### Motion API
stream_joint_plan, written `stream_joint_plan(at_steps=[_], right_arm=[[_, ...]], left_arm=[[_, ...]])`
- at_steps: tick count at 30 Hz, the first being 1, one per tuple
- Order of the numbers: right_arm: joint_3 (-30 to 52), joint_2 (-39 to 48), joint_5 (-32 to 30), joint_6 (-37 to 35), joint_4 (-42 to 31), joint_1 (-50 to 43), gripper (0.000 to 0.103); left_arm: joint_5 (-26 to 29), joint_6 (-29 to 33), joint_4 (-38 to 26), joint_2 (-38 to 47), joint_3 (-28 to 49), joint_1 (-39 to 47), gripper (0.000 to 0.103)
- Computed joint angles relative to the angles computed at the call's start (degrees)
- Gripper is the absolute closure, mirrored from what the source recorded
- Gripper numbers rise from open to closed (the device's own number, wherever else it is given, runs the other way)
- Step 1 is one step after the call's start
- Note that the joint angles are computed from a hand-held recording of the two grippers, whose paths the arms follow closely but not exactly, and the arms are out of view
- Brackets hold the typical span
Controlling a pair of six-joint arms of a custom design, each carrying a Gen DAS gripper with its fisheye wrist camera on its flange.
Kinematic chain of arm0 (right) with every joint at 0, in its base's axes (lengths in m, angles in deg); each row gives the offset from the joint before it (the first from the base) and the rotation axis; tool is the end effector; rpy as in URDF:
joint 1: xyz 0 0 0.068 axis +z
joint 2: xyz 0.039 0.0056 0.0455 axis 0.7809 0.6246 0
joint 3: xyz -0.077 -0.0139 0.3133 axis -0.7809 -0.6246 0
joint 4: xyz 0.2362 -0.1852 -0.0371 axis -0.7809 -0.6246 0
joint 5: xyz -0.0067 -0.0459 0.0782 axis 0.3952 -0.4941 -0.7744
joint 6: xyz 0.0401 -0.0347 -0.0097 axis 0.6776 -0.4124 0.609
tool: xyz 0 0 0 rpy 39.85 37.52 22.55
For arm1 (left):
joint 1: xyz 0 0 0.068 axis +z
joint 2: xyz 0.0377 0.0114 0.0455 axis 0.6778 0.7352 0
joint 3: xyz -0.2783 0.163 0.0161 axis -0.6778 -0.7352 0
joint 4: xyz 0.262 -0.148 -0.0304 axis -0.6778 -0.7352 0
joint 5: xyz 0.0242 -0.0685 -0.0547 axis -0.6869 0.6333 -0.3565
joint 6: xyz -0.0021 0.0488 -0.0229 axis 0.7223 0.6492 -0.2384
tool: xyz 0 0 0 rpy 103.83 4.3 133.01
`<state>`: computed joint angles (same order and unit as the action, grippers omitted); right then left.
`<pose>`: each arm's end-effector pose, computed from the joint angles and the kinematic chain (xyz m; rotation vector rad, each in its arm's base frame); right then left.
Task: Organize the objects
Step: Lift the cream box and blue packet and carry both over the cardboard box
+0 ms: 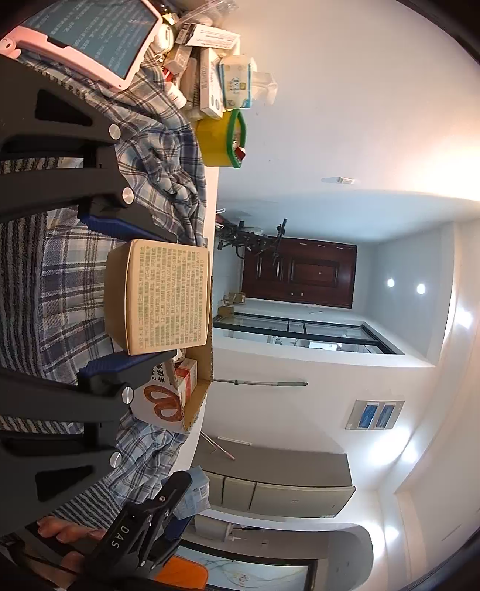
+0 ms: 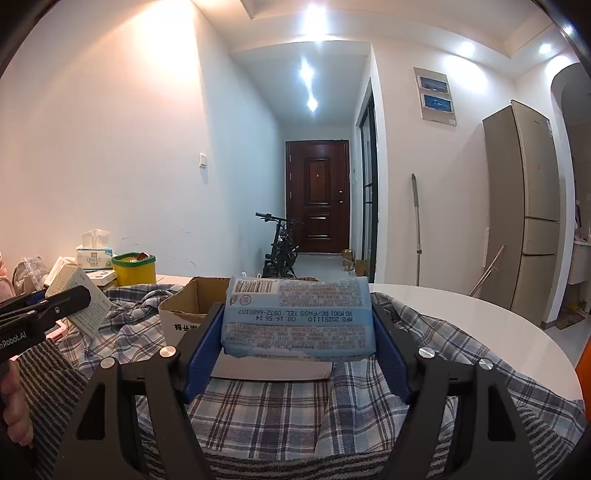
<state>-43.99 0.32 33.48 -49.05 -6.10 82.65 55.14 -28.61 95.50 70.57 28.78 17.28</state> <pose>0.2393 0.1328 0.1755 -0.2051 1.7471 0.1667 0.2149 -0.0885 0.1696 -0.0234 1.8248 -0.1322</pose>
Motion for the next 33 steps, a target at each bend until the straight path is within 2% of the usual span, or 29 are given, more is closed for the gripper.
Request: stream_joint_plan(at_steps=[2,4,5,8,9,12,14,16,19,21,24,25,28,33], right_arm=[[-0.15,-0.03,-0.23,-0.11,0.29,0.01,0.029],[0.23,-1.81,-2.11,1.06,-2.69,-0.77,0.029],[0.36,-3.43,-4.51,1.96,-4.99,-1.89,0.029],[0.1,-9.39,-10.08,2.6,-10.19,-4.53,0.029],[0.14,-11.23,-10.23,1.45,-11.54,-4.88,0.029],[0.64,-15.61,-9.92,-3.25,-14.32,-5.55,0.029],[1.14,-17.81,-9.71,-5.95,-15.33,-5.82,0.029],[2.16,-19.43,-10.11,-7.79,-16.18,-6.14,0.029],[4.19,-21.15,-10.48,-7.61,-17.56,-5.66,0.029],[6.03,-22.43,-11.12,-7.23,-18.61,-4.92,0.029],[8.79,-23.72,-11.5,-7.38,-19.45,-3.84,0.029],[10.13,-23.91,-11.17,-7.56,-19.98,-3.41,0.029],[14.11,-23.36,-11.15,-7.0,-22.07,-3.06,0.029],[21.85,-23.1,-12.41,-6.34,-29.95,-3.95,0.029]], left_arm=[[-1.64,0.15,-0.08,-0.24,-0.04,-0.76,0.049],[-5.33,-1.78,-2.35,-1.76,0.3,-2.07,0.049],[-5.06,-3.01,-2.98,-3.15,-0.1,-2.31,0.049],[1.06,-6.24,-7.88,-7.55,0.2,-0.88,0.049],[1.81,-5.82,-9.42,-7.97,0.88,-0.88,0.049],[-1.76,-2.58,-14.08,-8.53,3.8,-3.94,0.049],[-3.54,-2.49,-17.55,-9.69,5.92,-5.62,0.049],[-1.35,-2.13,-20.67,-11.72,8.27,-5.97,0.049],[-7.34,3.27,-21.56,-12.39,12.15,-10.43,0.049],[-9.0,5.68,-21.82,-12.55,14.38,-12.45,0.049],[-3.1,3.13,-30.17,-12.13,21.59,-11.09,0.049],[-1.99,2.12,-31.04,-11.67,23.15,-10.56,0.049],[-4.56,3.61,-29.72,-9.97,26.25,-11.39,0.049],[-4.61,3.8,-28.39,-9.29,30.33,-10.64,0.049]])
